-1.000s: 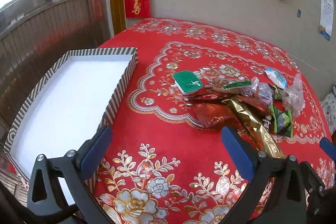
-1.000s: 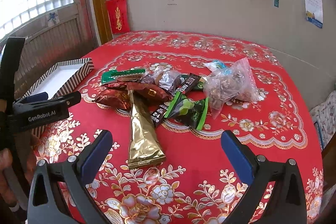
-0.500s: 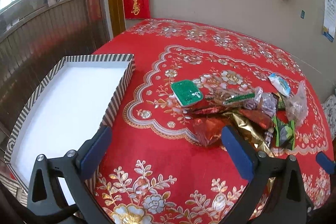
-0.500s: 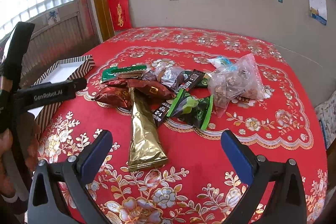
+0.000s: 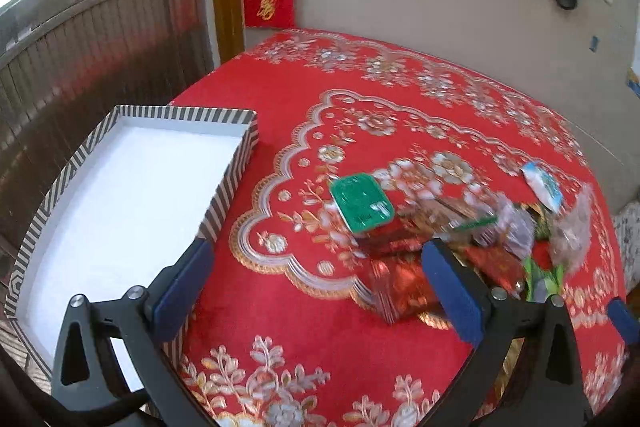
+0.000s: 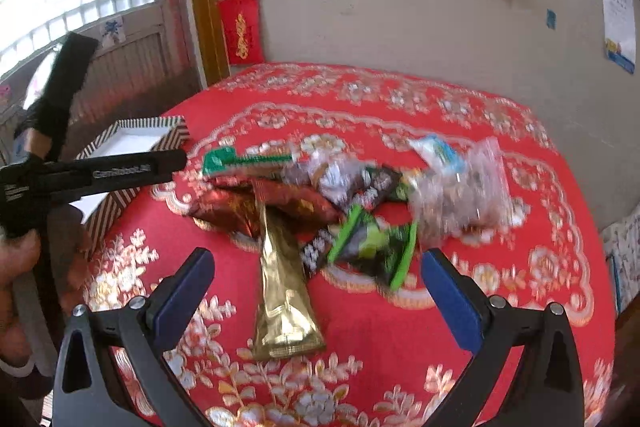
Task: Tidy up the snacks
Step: 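Grasp the green square cup with the left tool while the right tool grasps the wrapped biscuit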
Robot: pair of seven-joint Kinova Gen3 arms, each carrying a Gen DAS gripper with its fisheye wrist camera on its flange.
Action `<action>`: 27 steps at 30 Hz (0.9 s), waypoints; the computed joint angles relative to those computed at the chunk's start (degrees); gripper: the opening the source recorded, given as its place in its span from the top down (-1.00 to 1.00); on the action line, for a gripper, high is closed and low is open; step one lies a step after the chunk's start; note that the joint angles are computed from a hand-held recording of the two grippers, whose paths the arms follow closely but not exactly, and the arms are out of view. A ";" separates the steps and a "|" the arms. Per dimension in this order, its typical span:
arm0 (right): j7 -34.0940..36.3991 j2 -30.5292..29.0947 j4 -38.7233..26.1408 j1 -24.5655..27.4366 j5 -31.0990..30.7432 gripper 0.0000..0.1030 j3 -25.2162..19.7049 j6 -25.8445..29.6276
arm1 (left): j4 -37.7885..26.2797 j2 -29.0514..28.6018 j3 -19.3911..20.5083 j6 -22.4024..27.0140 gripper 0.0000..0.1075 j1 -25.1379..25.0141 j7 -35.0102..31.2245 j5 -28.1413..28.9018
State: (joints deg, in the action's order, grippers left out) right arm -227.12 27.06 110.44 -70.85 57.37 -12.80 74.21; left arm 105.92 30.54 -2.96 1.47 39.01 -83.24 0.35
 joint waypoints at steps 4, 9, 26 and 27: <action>5.65 -1.90 0.47 3.59 1.29 -1.00 0.34 -2.80 | -5.64 2.38 -1.08 5.37 -0.91 1.07 1.17 -0.84; 9.12 -4.57 2.14 8.31 3.90 -1.00 0.74 -9.20 | -11.59 5.23 1.19 10.57 -0.91 -0.95 4.01 -1.76; 9.98 -6.56 5.19 11.67 5.75 -0.99 0.80 -14.73 | -25.37 12.94 10.14 25.40 -0.68 -5.99 5.74 -2.30; 9.65 -6.66 5.38 11.73 5.90 -0.99 0.75 -14.80 | -25.59 13.06 10.04 25.46 -0.66 -5.81 5.87 -2.14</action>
